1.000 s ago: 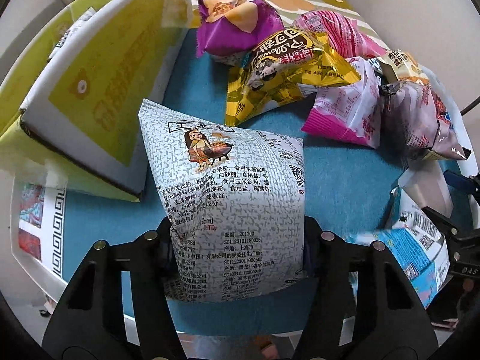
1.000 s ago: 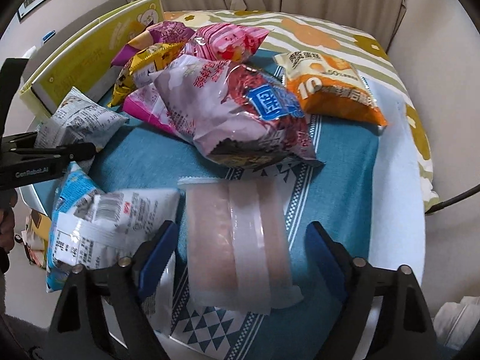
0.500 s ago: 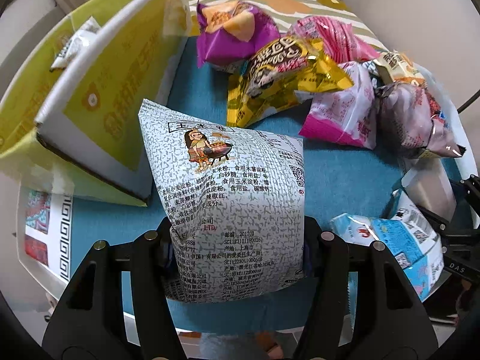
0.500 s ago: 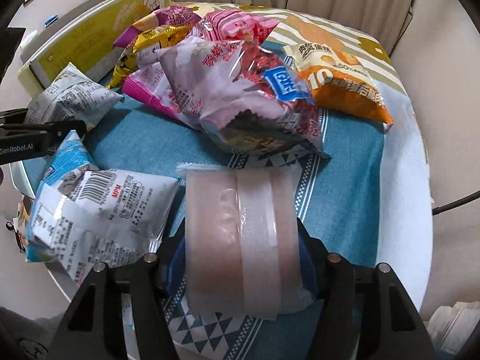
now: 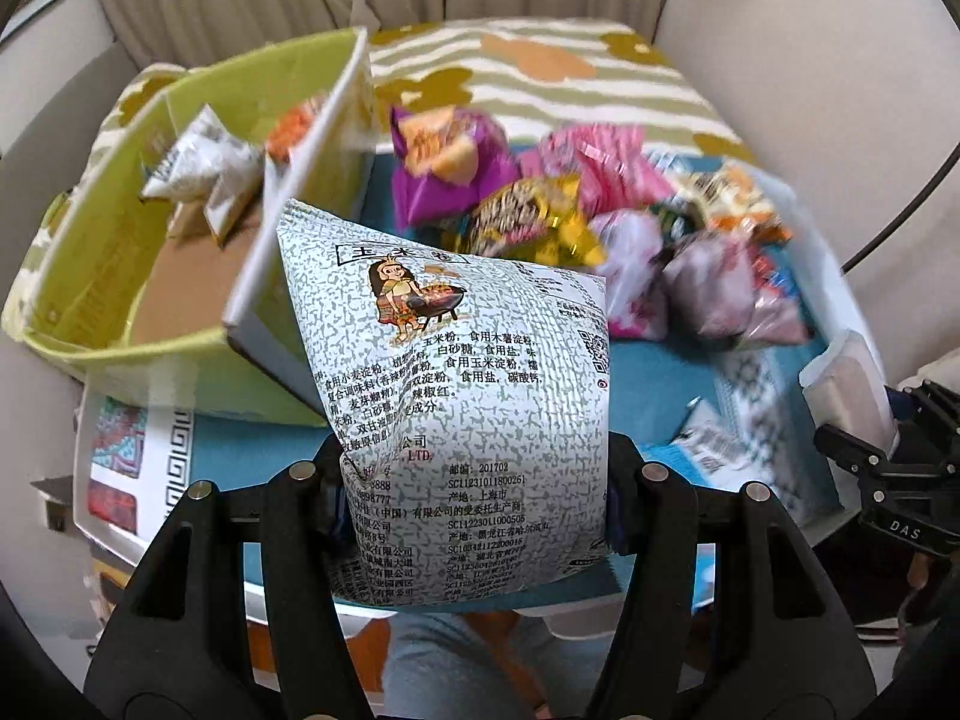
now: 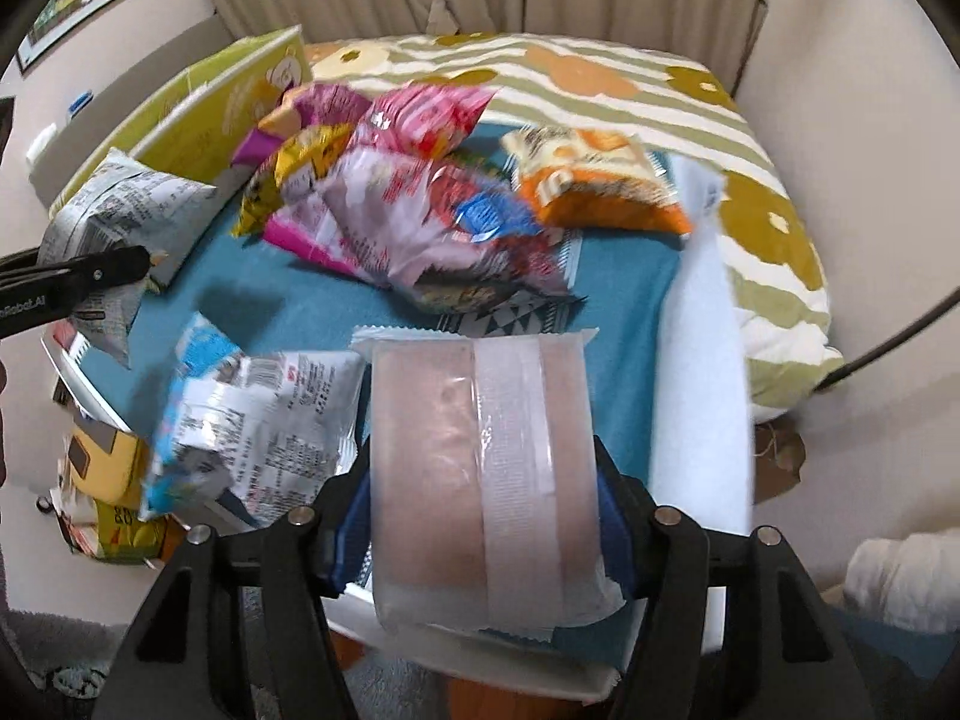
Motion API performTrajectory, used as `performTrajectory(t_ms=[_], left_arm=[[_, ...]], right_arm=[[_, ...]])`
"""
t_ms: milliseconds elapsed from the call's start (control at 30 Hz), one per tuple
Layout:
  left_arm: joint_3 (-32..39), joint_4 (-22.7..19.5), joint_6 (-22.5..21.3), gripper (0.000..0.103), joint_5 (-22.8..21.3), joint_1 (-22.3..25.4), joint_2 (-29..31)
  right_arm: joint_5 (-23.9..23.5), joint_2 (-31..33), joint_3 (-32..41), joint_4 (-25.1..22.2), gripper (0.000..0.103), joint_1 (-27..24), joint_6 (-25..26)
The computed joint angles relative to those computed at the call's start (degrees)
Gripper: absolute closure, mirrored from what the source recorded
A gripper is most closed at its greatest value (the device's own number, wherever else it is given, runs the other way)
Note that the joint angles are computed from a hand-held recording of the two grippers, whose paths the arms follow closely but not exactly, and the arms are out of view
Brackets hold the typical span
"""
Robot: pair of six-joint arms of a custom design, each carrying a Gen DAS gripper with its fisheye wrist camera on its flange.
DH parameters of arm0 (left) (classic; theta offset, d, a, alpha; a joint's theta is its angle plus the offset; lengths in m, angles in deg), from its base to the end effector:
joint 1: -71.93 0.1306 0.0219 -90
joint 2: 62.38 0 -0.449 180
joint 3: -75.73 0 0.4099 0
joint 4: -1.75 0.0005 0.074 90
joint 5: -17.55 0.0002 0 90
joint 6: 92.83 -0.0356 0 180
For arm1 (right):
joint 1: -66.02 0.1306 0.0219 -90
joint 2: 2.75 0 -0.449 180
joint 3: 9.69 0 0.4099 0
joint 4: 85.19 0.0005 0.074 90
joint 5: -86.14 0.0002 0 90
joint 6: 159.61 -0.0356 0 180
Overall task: Organize snacks
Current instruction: 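Carry both items into the yellow box and open both tools to release them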
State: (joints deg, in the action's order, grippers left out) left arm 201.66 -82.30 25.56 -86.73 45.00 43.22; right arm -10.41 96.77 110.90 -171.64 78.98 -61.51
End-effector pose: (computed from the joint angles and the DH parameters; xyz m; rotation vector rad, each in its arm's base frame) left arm 0.5163 -0.2530 0.6081 -0.1101 2.6216 0.0068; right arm 0.5099 0.1210 0.6213 -0.5288 2.6598 0.1801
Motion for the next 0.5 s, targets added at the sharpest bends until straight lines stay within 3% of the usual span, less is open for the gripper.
performTrajectory(t_ms=[233, 400, 500], left_arm=[[6.8, -0.11, -1.97, 0.048, -0.69, 2.08, 0.07], [11.24, -0.51, -3.96, 0.048, 0.27, 6.11, 0.8], [13.09, -0.43, -6.33, 0.048, 0.69, 9.17, 0.88]], right_arm=[[1.8, 2.21, 10.05, -2.79, 0.045, 0.74, -2.02], [1.79, 8.08, 22.94, -4.87, 0.045, 3.33, -3.32], [2.59, 14.22, 34.22, -7.56, 0.045, 6.4, -4.09]])
